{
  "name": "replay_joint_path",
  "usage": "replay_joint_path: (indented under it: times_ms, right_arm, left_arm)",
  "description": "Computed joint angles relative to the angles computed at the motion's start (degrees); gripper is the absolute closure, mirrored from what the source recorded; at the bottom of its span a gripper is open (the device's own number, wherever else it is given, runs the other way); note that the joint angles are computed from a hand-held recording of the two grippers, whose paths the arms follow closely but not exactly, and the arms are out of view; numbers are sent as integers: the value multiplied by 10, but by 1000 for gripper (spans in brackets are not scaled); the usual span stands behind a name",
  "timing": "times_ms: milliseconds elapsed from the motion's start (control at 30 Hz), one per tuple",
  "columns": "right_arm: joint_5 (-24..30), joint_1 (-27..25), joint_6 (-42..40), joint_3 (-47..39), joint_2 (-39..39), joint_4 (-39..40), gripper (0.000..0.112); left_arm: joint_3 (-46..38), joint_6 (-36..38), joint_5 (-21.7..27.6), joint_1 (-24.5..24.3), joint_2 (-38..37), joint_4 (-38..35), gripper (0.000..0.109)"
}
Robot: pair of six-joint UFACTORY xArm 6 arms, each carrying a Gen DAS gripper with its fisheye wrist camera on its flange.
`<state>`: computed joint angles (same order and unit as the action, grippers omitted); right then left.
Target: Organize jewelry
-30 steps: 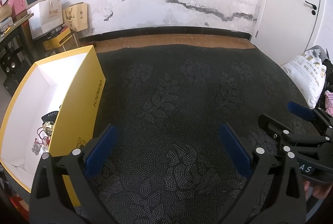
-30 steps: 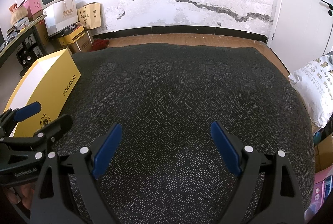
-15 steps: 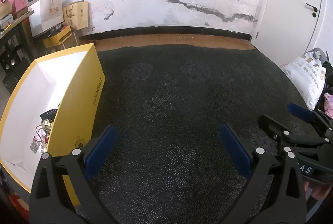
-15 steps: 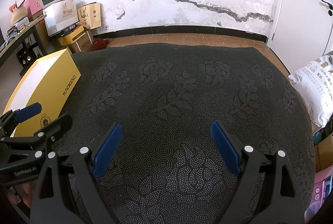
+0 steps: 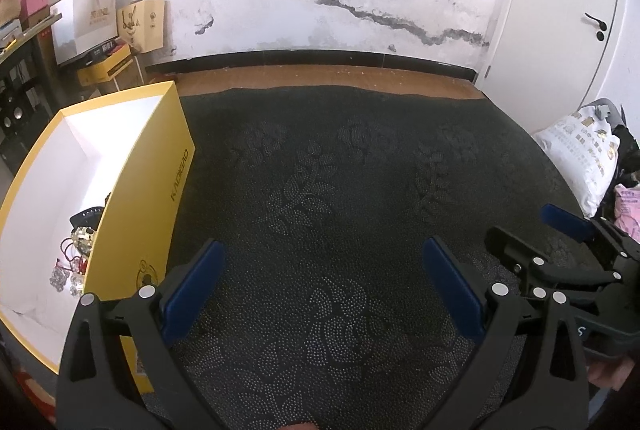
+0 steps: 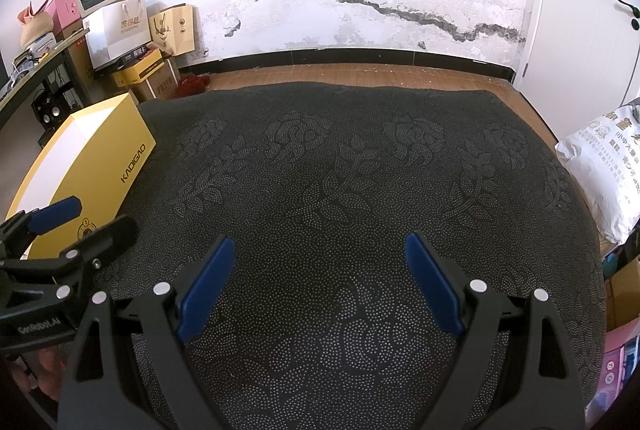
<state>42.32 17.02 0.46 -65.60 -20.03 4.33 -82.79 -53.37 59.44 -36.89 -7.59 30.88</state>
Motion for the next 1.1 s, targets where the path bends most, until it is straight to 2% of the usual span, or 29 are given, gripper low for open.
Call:
replay_joint_path:
  times_ms: [1100]
  right_arm:
    - [1,0,-1,-2,2,0,28]
  left_arm:
    - [-6,-1,10,-6,5,10,12]
